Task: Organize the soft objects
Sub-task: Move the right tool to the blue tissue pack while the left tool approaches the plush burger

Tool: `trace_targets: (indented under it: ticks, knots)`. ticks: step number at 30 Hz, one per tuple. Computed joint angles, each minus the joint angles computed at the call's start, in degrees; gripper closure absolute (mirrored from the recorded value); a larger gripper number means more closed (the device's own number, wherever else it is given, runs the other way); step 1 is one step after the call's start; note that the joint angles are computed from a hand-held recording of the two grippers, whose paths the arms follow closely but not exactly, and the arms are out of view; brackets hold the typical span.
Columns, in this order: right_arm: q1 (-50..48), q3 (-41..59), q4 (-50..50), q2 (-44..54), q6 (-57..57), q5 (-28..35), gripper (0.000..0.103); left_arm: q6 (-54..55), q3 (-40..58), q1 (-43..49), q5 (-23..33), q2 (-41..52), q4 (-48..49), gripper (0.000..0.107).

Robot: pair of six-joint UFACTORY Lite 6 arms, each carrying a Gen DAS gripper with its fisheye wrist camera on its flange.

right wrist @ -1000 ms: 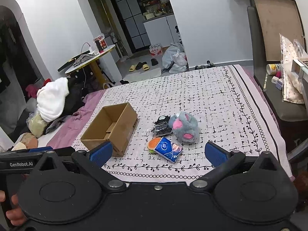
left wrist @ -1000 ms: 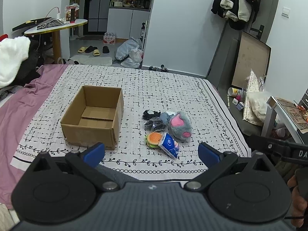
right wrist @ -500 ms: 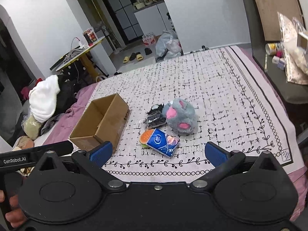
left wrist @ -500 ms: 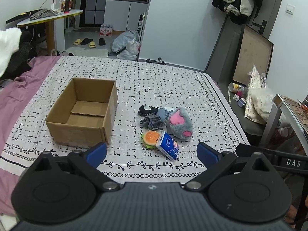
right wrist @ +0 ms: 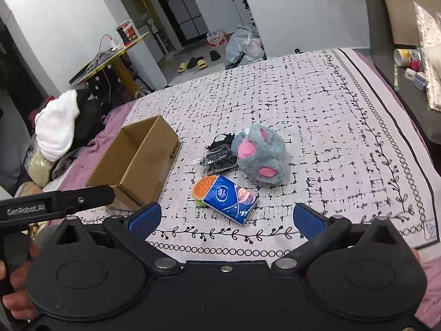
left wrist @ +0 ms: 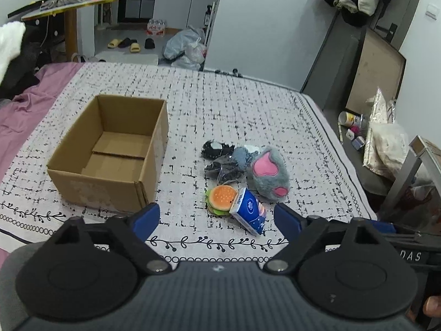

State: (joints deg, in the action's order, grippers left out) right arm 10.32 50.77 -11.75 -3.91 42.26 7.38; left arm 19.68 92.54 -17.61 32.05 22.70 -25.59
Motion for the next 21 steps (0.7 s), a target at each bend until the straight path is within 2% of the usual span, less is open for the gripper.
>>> trace_targets:
  ticks: [2, 7, 11, 15, 21]
  knots:
    - [0.00, 1.35, 1.00, 2.45, -2.19, -0.65, 0.000, -0.52, 1.94, -0.01, 0.48, 2.16, 0.60, 0.021]
    - [-0.20, 5.16, 14.79, 8.70, -18.95, -1.69, 0.000, -2.48, 7.46, 0.07, 2.29, 7.63, 2.22, 0.029]
    - [-0.17, 8.59, 15.96, 13.37, -23.00, -1.78, 0.000, -5.37, 13.37, 0.18, 4.99, 12.93, 4.24, 0.040]
    - [-0.29, 12.28, 15.56, 18.20, -24.63, -1.74, 0.001, -7.74, 19.23, 0.11, 7.09, 17.93, 6.09, 0.041]
    - [-1.34, 17.91, 30.37, 25.65, -41.63, -1.32, 0.005, -11.10, 30.00, 0.00, 11.11, 26.13, 8.59, 0.041]
